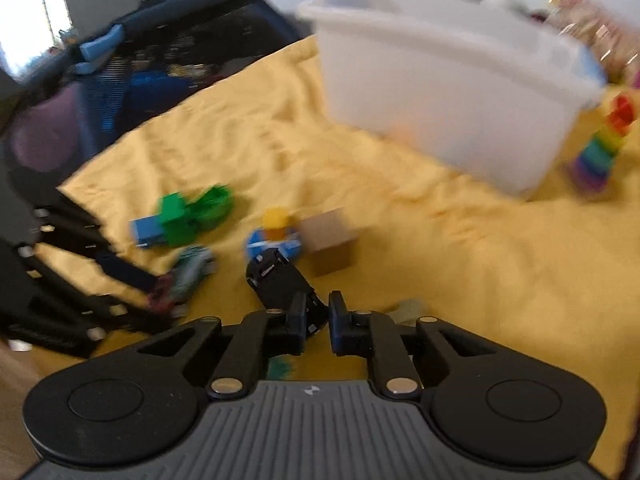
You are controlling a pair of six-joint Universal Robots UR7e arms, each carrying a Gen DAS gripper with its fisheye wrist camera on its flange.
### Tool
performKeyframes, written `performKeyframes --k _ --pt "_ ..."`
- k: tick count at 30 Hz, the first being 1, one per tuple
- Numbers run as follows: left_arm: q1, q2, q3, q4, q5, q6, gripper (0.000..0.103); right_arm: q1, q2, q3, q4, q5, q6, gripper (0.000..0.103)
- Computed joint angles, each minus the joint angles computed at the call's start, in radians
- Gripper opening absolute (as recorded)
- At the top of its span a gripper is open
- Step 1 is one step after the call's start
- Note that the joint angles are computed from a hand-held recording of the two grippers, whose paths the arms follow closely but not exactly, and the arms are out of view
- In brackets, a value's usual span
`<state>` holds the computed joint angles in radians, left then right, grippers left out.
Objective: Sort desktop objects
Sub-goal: 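Grasp the green-and-red race car with the left tool while the right tool grasps the black car, then carry both cars over the white bin and open both tools to drop them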
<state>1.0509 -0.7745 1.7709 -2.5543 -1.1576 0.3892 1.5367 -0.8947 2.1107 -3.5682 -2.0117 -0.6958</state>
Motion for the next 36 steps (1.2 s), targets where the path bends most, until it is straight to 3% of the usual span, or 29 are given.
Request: performKeyframes --k 7,9,10,12,16,19,21,24,27,28,30,31,32,36 --pt "-0.012 -0.002 0.012 -0.008 0.016 0.027 0.04 0.004 0.006 -0.008 -0.066 -0.026 -0.069 0.013" --pt "-0.012 -0.001 0.01 -0.004 0.017 0.022 0.041 0.0 -0.02 -0.008 0.008 -0.006 -0.025 0.016" --pt "-0.012 0.0 0.009 -0.004 0.019 0.019 0.041 -0.005 -0.03 -0.017 0.062 -0.001 -0.008 0.029" --pt "-0.013 -0.001 0.01 -0.007 0.02 0.018 0.043 -0.024 -0.033 -0.03 0.096 0.025 0.014 0.039" --pt "-0.01 0.005 0.006 -0.005 0.018 0.006 0.044 -0.074 -0.072 -0.059 0.282 0.13 0.119 0.036" --pt "-0.006 0.005 0.001 0.0 0.009 -0.009 0.045 -0.068 -0.079 -0.055 0.361 0.135 0.118 0.027" --pt "-0.005 0.003 0.0 0.0 0.008 -0.018 0.045 -0.05 -0.061 -0.037 0.3 0.103 0.078 0.019" --pt "-0.007 0.002 0.001 -0.009 0.013 -0.023 0.045 -0.018 -0.029 -0.009 0.113 0.037 0.018 0.019" --pt "-0.01 0.008 -0.004 -0.004 0.023 -0.027 0.045 0.037 0.075 -0.034 -0.152 -0.113 -0.226 0.019" --pt "-0.012 0.009 -0.004 -0.005 0.025 -0.027 0.045 0.049 0.115 -0.051 -0.206 -0.158 -0.309 0.019" --pt "-0.013 0.007 -0.003 -0.007 0.026 -0.018 0.047 0.056 0.152 -0.063 -0.229 -0.199 -0.376 0.024" --pt "-0.014 0.007 -0.004 -0.009 0.027 -0.016 0.048 0.059 0.159 -0.059 -0.227 -0.206 -0.382 0.034" --pt "-0.013 0.009 -0.005 -0.009 0.027 -0.018 0.049 0.062 0.156 -0.043 -0.234 -0.189 -0.379 0.038" --pt "-0.003 0.014 -0.012 -0.015 0.014 -0.04 0.048 0.062 0.077 0.027 -0.149 -0.09 -0.262 0.038"
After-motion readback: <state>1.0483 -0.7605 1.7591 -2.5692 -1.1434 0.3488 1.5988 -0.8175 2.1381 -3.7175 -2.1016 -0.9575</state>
